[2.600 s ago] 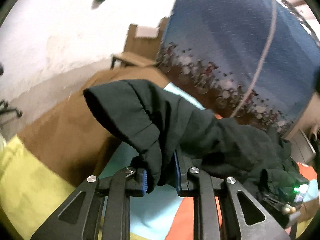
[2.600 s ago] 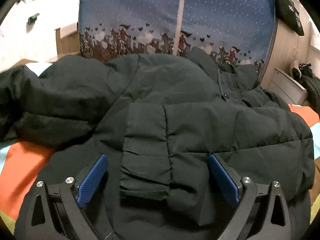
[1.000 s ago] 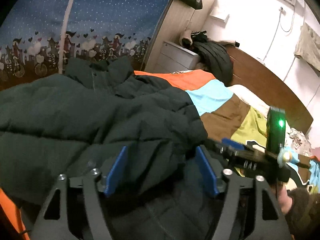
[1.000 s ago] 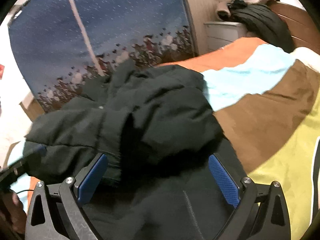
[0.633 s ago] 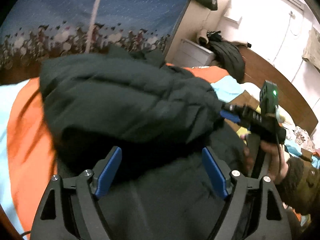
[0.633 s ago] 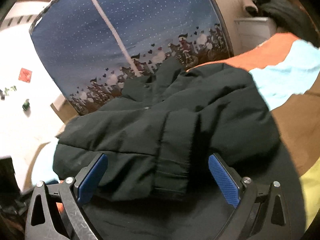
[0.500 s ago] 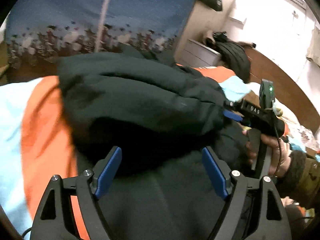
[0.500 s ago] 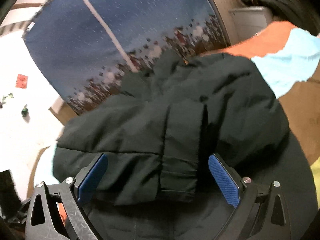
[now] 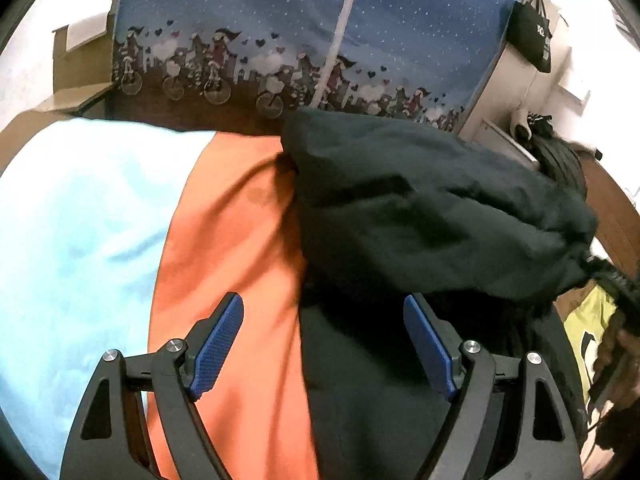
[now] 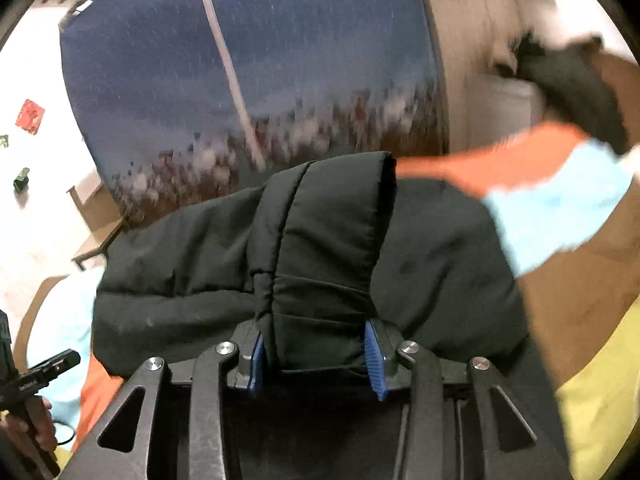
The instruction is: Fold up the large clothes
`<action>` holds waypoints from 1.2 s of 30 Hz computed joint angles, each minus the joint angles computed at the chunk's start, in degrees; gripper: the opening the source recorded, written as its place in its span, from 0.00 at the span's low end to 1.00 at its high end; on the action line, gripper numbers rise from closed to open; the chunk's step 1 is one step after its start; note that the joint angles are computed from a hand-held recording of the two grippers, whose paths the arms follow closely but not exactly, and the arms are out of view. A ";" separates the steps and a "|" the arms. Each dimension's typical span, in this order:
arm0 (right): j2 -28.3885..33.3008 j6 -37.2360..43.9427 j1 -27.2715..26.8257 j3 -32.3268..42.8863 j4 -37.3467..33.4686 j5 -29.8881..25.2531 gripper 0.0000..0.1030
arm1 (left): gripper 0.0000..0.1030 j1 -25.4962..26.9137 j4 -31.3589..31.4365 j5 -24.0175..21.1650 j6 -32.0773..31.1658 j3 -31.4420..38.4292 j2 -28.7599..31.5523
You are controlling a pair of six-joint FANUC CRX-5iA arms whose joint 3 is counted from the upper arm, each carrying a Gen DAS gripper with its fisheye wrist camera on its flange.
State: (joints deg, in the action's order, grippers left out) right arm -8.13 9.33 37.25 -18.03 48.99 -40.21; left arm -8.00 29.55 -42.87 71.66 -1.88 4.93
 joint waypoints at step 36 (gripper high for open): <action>14.76 32.57 -10.08 8.25 -18.80 5.37 0.89 | 0.99 -10.95 -22.56 -7.91 7.97 34.75 28.71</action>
